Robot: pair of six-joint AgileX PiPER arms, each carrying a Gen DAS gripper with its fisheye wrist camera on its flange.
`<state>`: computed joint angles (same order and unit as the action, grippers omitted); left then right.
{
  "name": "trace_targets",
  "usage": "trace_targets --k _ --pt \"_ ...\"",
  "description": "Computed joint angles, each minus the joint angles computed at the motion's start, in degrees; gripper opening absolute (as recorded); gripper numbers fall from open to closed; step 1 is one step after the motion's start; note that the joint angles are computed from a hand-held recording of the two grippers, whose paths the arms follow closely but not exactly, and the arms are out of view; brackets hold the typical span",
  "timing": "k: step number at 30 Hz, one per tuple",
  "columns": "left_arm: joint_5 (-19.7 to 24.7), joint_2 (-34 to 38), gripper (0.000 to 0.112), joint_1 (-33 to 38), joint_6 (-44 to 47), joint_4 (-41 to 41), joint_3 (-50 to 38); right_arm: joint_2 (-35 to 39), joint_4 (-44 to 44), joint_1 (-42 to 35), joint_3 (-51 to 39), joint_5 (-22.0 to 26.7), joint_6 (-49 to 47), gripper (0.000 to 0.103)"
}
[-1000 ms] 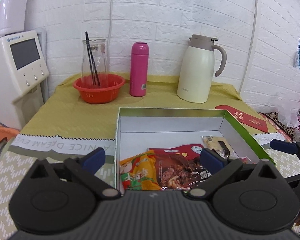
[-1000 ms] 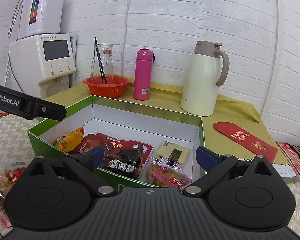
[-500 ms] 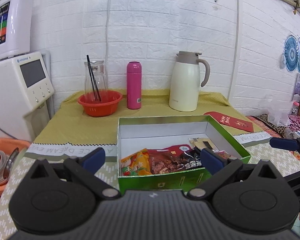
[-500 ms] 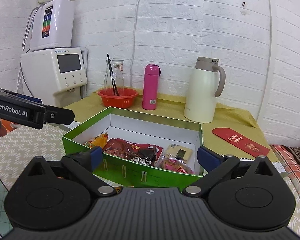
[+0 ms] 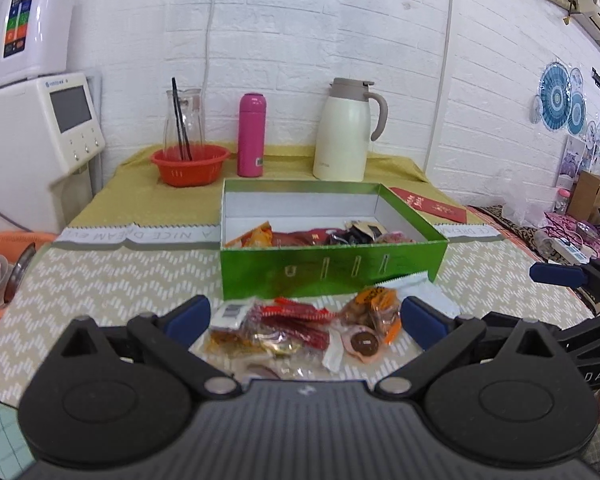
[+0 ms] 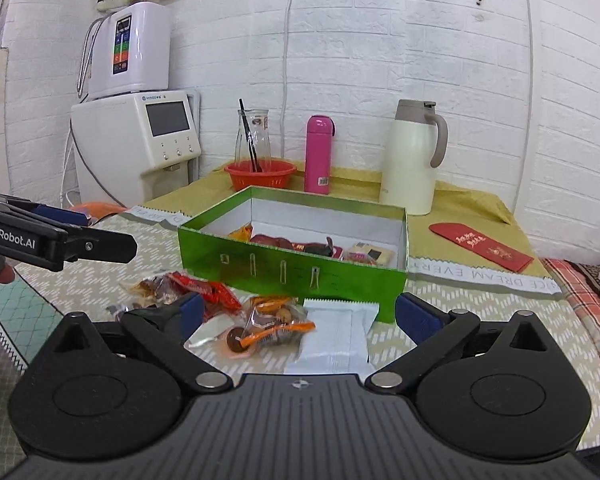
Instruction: Organize snacks
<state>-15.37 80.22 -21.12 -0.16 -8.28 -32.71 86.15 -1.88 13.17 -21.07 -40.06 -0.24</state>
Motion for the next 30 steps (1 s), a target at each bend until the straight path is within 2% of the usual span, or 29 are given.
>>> trace_targets --k 2,4,5,7,9,12,20,21,23,26,30 --pt "-1.5 0.3 0.101 0.7 -7.0 6.0 2.5 1.5 -1.8 -0.8 1.8 -2.5 0.5 0.103" --pt "-3.1 0.6 0.101 0.5 -7.8 6.0 4.7 4.3 -2.6 -1.2 3.9 -8.3 -0.1 0.103" --pt "-4.1 0.9 0.101 0.3 -7.1 5.2 5.8 5.4 -1.9 -0.8 3.9 -8.9 -1.2 0.103" --pt "-6.1 1.1 0.101 -0.6 -3.3 0.7 7.8 6.3 -1.6 -0.4 2.7 -6.3 -2.7 0.103" --pt "-8.0 1.3 0.101 -0.4 -4.9 0.8 9.7 8.2 1.5 0.7 1.3 -6.0 -4.3 0.103" --pt "-10.0 1.7 0.101 2.9 -15.2 9.7 11.9 11.1 8.4 2.7 -3.0 -1.7 -8.9 0.103" --pt "-12.2 1.5 0.101 7.8 -26.0 21.6 14.5 21.4 20.0 3.2 -15.7 3.0 -16.7 0.103" --pt "-12.0 1.1 0.101 8.2 -27.0 22.8 14.5 22.1 19.3 2.4 -16.9 4.2 -16.3 0.103" --pt "-12.8 1.0 0.101 9.6 -30.1 27.9 14.6 21.9 12.2 -0.4 -17.6 7.5 -9.6 0.102" --pt "-13.3 1.7 0.101 10.3 -33.5 33.9 14.2 18.6 7.7 -1.8 -13.1 7.1 -5.5 0.099" --pt "-13.5 3.9 0.101 8.8 -39.6 40.8 11.9 12.6 -3.7 -4.5 -2.7 3.1 -1.7 0.099"
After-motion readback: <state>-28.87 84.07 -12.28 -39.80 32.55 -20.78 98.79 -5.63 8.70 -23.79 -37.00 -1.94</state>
